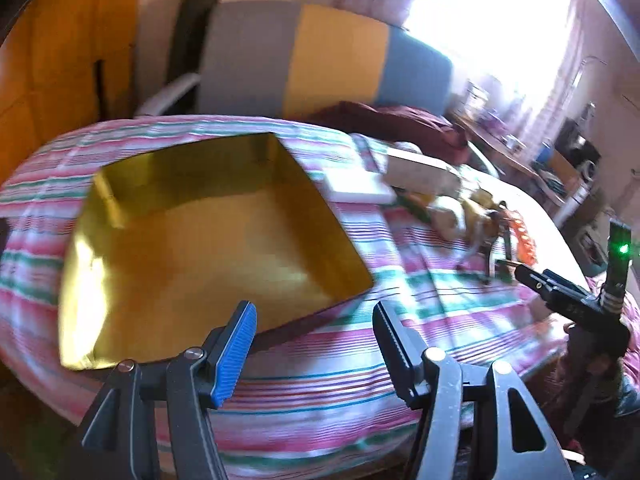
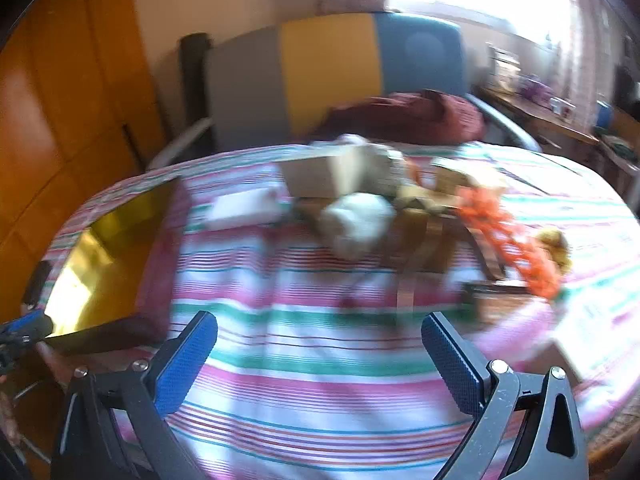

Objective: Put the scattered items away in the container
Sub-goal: 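Move both tools over the scattered items toward the pink hair roller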

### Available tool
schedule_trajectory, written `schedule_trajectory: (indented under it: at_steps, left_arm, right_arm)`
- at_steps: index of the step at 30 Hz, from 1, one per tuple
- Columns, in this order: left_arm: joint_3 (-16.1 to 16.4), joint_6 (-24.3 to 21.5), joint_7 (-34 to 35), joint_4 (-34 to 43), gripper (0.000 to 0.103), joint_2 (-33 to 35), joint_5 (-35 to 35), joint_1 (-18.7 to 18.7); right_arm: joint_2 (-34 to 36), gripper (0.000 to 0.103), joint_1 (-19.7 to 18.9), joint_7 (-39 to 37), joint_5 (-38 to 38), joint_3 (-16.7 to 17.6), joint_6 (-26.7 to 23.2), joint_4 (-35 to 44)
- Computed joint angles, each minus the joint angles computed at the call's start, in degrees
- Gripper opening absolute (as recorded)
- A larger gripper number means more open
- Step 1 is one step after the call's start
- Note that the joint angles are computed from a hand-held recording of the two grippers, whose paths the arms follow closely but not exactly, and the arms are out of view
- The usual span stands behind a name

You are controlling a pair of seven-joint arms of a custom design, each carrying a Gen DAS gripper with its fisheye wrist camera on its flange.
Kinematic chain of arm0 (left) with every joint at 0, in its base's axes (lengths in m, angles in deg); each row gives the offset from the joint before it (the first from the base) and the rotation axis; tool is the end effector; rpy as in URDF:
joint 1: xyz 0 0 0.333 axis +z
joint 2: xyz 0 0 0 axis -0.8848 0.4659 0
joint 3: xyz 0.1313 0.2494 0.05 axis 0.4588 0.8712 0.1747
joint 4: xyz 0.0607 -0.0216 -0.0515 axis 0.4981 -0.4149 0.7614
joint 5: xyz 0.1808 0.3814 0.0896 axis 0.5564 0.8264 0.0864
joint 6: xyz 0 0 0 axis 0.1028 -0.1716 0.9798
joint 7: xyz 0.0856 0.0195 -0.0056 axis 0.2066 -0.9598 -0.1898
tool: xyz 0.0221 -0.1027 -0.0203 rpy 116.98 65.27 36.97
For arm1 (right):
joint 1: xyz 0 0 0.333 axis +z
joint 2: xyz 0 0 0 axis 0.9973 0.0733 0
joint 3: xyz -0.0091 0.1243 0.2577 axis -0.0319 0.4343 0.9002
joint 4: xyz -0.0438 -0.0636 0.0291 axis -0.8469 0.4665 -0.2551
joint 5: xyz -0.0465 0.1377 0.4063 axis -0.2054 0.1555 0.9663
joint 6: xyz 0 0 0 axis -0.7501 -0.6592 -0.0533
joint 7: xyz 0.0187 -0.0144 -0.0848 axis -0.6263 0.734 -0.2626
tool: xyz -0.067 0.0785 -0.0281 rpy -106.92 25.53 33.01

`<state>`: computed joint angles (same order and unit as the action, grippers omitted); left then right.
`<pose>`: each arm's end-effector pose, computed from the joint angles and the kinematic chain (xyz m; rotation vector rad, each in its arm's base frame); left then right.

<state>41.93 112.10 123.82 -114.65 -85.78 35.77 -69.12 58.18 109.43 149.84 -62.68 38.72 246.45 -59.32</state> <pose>0.5810 -0.1688 0.4857 -2.0260 1.7148 -0.8781 0.7095 0.3380 0.4453 -1.9423 1.3524 -0.4085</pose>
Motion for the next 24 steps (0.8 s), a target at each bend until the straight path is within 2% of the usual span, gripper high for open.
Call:
schedule_trajectory:
  at_steps: [2,5,7,9,16,21,24]
  left_arm:
    - [-0.05,-0.66,4.16,3.75,0.06,2.84,-3.66,-1.11]
    - [-1.25,-2.83,8.73,9.88,0.06,7.36,-4.35,-1.63]
    - [-2.55,-4.03,16.59,13.5,0.06,10.31,-11.46,-1.54]
    - [-3.66,-5.39,20.71,16.66,0.06,13.07,-14.48,-1.45]
    - [-5.97,-11.29,26.93,27.34,0.06,22.0,-13.83,-2.06]
    - [-7.99,-13.68,31.99,34.38,0.06,27.29,-15.91,-1.37]
    - [-8.76,-15.1,34.13,39.67,0.06,31.28,-16.63,-1.56]
  right_arm:
    - [-0.75,0.103,0.27,2.08,-1.25,-1.97,-0.35,-1.05]
    - [-2.89,0.103,-0.17,3.77,-3.15,-3.52,-0.56,-3.86]
    - [-4.5,0.103,-0.7,4.27,-4.4,-4.03,-0.48,-5.8]
    - [-6.14,0.102,-0.55,5.16,-6.62,-4.99,0.22,-7.86]
    - [-6.56,0.081,-2.26,4.89,-10.12,-5.22,-0.1,-8.98]
    - [-4.14,0.083,0.57,11.24,-15.47,-8.78,1.68,-6.74]
    - [-2.84,0.085,3.99,15.93,-22.49,-12.61,1.68,-5.5]
